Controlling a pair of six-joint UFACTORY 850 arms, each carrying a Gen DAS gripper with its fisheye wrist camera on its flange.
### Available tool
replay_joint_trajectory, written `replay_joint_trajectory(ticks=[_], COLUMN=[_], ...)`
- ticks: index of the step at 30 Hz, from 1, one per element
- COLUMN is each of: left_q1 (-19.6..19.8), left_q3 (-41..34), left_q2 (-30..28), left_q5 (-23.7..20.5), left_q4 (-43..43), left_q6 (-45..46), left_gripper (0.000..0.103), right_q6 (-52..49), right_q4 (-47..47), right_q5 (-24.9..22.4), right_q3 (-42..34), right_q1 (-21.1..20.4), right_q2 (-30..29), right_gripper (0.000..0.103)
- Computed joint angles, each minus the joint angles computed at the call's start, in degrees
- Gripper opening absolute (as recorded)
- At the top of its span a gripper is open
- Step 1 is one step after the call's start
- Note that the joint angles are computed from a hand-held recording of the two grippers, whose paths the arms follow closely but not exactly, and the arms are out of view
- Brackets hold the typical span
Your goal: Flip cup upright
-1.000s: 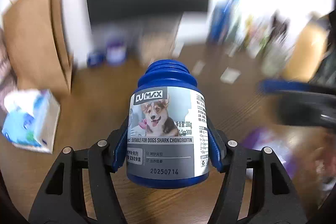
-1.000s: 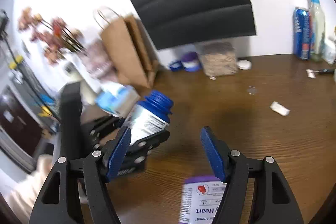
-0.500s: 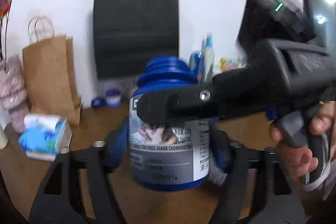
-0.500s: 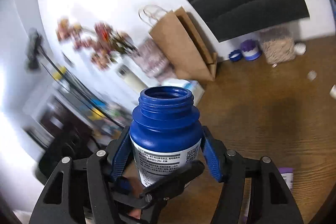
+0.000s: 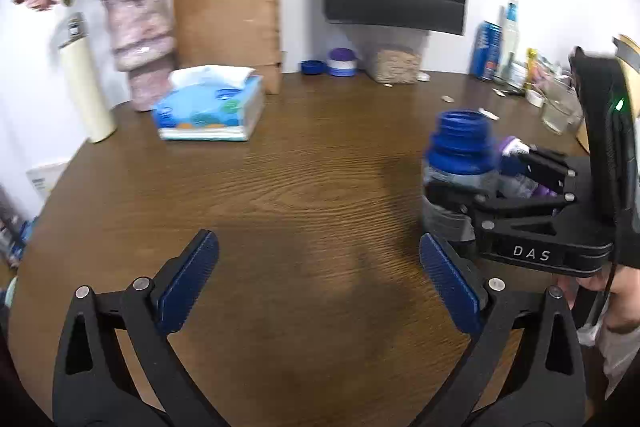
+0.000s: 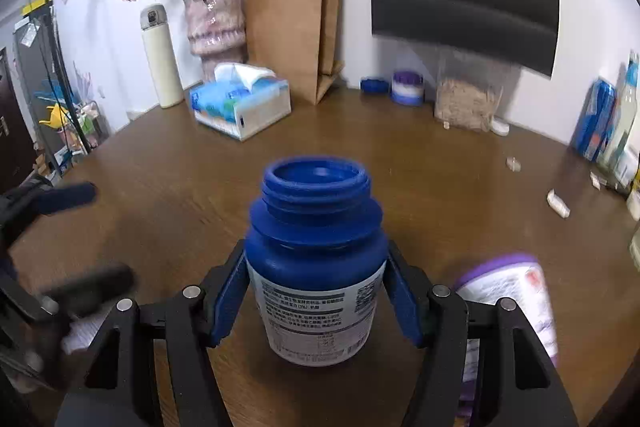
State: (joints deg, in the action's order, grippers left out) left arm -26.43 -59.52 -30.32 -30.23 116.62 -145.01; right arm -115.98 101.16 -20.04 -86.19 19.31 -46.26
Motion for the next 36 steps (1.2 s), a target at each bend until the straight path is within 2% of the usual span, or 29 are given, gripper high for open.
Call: replay_joint_trajectory(ticks=[2,4,7,9,13,18,23,31,36], left_q1=[-0.39,-0.81,-2.23,-3.35,-6.88,-11.87,-16.51,-22.83,-24.91], left_q3=[1.01,1.43,2.52,2.85,4.66,6.83,9.09,10.56,11.59], left_q2=[0.92,1.45,3.01,4.07,7.34,11.06,13.76,15.59,16.58], left_q5=[-0.56,-0.83,-2.63,-4.09,-9.19,-14.46,-18.39,-24.83,-26.52], left_q4=[0.06,-0.39,-2.15,-3.54,-6.23,-11.67,-14.01,-17.35,-19.68], left_q6=[-0.97,-1.03,-0.73,-0.01,0.56,3.40,1.75,1.59,2.45], left_gripper=[0.100,0.100,0.100,0.100,0.103,0.103,0.103,0.103,0.103], right_q6=[6.64,9.90,2.30,-1.89,-3.93,1.96,3.11,-1.31,-4.15], right_q4=[-6.66,-10.38,-3.61,0.32,2.35,-3.73,-5.00,-1.16,1.62], right_q5=[-0.71,-0.72,2.00,0.76,-1.91,-2.04,-6.28,-9.13,-10.21], right_q3=[-1.08,-1.18,2.03,5.10,12.38,21.61,29.38,35.61,38.37], right_q1=[-0.55,-0.70,-0.26,-0.74,-2.57,-7.35,-13.21,-15.30,-14.85], right_q2=[-0.94,-0.76,2.13,5.17,12.91,23.09,30.07,35.74,38.02], right_gripper=[0.069,0.075,0.079,0.079,0.079,0.080,0.080,0.080,0.080])
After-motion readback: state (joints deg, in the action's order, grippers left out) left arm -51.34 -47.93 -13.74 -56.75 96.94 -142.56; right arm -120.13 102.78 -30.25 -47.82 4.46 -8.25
